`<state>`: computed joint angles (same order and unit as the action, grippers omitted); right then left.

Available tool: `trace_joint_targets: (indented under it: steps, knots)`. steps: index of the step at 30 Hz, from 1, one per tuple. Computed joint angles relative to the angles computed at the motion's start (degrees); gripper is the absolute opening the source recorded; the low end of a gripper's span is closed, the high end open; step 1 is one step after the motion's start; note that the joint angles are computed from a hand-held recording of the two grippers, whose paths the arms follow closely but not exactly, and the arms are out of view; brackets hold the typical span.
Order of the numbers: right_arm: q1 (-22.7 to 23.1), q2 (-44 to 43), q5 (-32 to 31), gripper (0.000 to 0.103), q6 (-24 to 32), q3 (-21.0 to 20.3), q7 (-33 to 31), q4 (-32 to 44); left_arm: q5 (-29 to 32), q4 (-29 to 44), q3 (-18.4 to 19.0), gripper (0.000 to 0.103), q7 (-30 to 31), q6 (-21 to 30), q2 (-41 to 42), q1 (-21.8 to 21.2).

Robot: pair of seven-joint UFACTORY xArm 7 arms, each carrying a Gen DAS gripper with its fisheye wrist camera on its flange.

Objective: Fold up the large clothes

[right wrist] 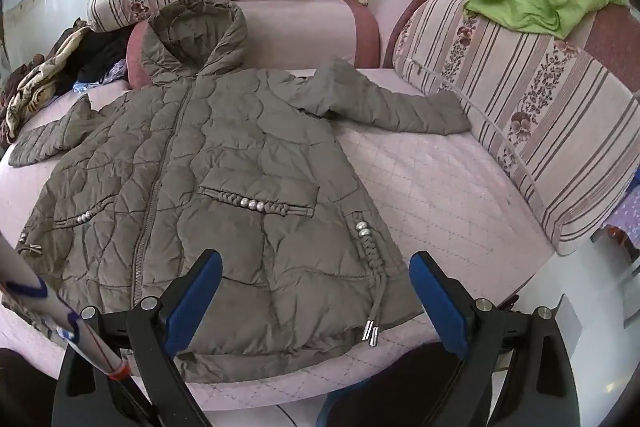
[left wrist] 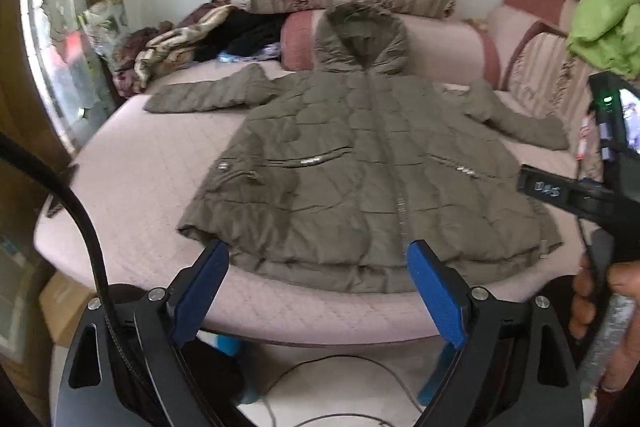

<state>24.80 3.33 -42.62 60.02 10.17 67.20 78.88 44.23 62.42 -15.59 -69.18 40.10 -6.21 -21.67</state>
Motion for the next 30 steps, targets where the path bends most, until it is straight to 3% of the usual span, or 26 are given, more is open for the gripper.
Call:
trace_joint_targets:
  steps: [5, 9, 15, 19, 25, 30]
  knots:
    - [-0.37, -0.84, 0.35, 0.097, -0.37, -0.13, 1.89, -0.50, -1.18, 0.43, -0.09, 0.090, 2.88, -1.07, 0.68, -0.61]
    - [-1.18, -1.17, 4.57, 0.097, -1.75, -0.05, -0.66, -0.69, 6.12, 1.90, -0.92, 0.090, -1.13, 1.17, 0.47, -0.23]
    - [0.03, -0.90, 2.08, 0.097, -1.92, 0.98, -1.48, -0.64, 15.99, 7.36, 0.21, 0.090, -1.23, 7.41, 3.40, -0.36]
    - [0.83, -0.94, -0.70, 0.097, -3.14, 1.24, 0.49, -0.89, 20.85, 10.28, 1.83, 0.090, -2.29, 8.21, 5.14, -0.61]
    - [1.37, 0.30, 1.10, 0.097, -4.02, 1.02, -1.94, 0.10, 18.85, 12.02, 4.06, 0.090, -2.52, 6.01, 6.87, -0.86]
    - [1.88, 1.25, 2.14, 0.097, -4.39, 0.71, -3.26, 0.41, 12.75, 10.87, 4.95, 0.090, 1.46, 2.67, 8.44, -0.88]
